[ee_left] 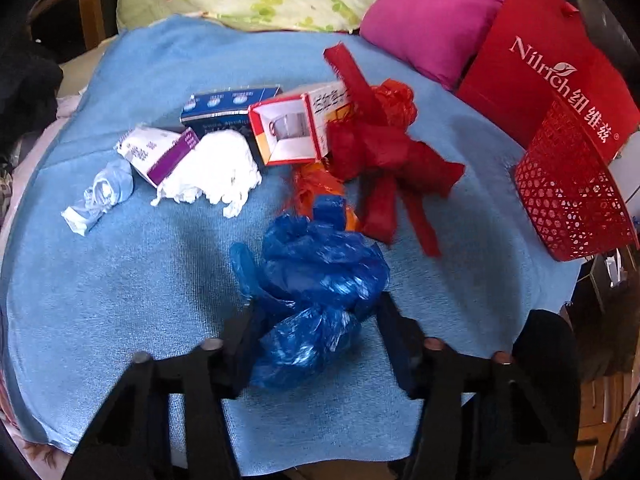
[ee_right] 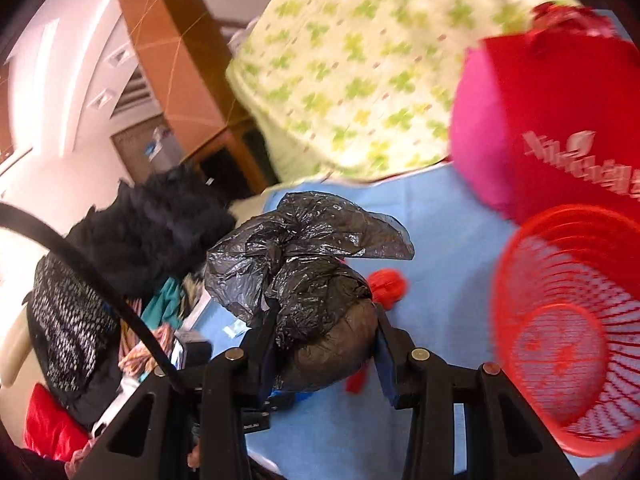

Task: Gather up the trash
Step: 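Grasp the black plastic bag with the right tool while the left grasps the blue plastic bag, then carry both bags over the red mesh basket and open both tools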

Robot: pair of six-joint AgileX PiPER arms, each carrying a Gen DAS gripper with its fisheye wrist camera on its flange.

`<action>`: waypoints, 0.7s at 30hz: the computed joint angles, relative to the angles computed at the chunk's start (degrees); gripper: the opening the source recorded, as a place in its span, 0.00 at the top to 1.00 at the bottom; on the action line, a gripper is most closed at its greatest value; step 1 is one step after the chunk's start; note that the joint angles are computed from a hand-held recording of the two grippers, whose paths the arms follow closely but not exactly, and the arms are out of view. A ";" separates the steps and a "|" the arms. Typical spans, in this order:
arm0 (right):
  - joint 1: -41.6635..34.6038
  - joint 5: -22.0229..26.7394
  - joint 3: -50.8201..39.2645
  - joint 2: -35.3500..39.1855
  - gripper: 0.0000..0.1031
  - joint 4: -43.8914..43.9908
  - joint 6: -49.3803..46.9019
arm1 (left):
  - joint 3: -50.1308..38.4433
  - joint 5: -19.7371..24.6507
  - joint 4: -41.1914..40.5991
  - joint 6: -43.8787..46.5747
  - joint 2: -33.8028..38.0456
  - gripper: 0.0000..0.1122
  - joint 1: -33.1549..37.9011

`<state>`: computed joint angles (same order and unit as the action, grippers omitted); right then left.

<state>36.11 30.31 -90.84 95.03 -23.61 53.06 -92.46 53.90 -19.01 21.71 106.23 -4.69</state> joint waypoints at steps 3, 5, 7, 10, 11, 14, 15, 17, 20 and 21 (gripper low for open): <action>0.22 1.66 4.44 -4.80 0.58 -7.52 7.04 | 0.81 -0.52 1.43 -1.09 -2.48 0.79 -0.66; 0.22 2.85 5.96 -6.57 0.58 -11.13 10.52 | 1.02 -1.21 1.78 -0.88 -4.16 0.79 -0.99; 0.32 3.89 8.68 -8.88 0.58 -15.28 14.37 | 1.08 -1.46 1.48 0.18 -5.65 0.79 -1.16; -0.42 3.95 13.46 -12.88 0.58 -18.19 18.04 | -0.48 0.27 0.91 0.00 -7.35 0.79 -1.20; -0.74 4.18 14.93 -14.21 0.58 -19.04 18.88 | -1.19 0.72 0.49 0.18 -7.98 0.79 -1.68; -0.78 6.97 17.62 -17.49 0.58 -22.35 21.42 | -4.34 1.37 1.49 -0.12 -9.00 0.79 -5.08; -0.89 7.37 18.25 -18.20 0.58 -23.05 22.14 | -6.66 2.44 1.15 0.18 -8.85 0.79 -6.51; -0.94 8.39 20.34 -20.34 0.57 -25.33 24.80 | -11.63 4.76 1.11 0.28 -7.89 0.79 -9.83; -2.63 8.81 22.81 -22.97 0.57 -25.84 26.09 | -23.15 9.53 2.22 -0.83 -3.51 0.79 -15.69; -3.03 9.28 23.83 -23.95 0.56 -26.21 26.66 | -26.87 11.06 2.46 -1.44 -1.93 0.79 -17.75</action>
<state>33.08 39.59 -67.01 71.08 -49.82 79.72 -119.34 64.96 -16.54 20.26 104.30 -22.44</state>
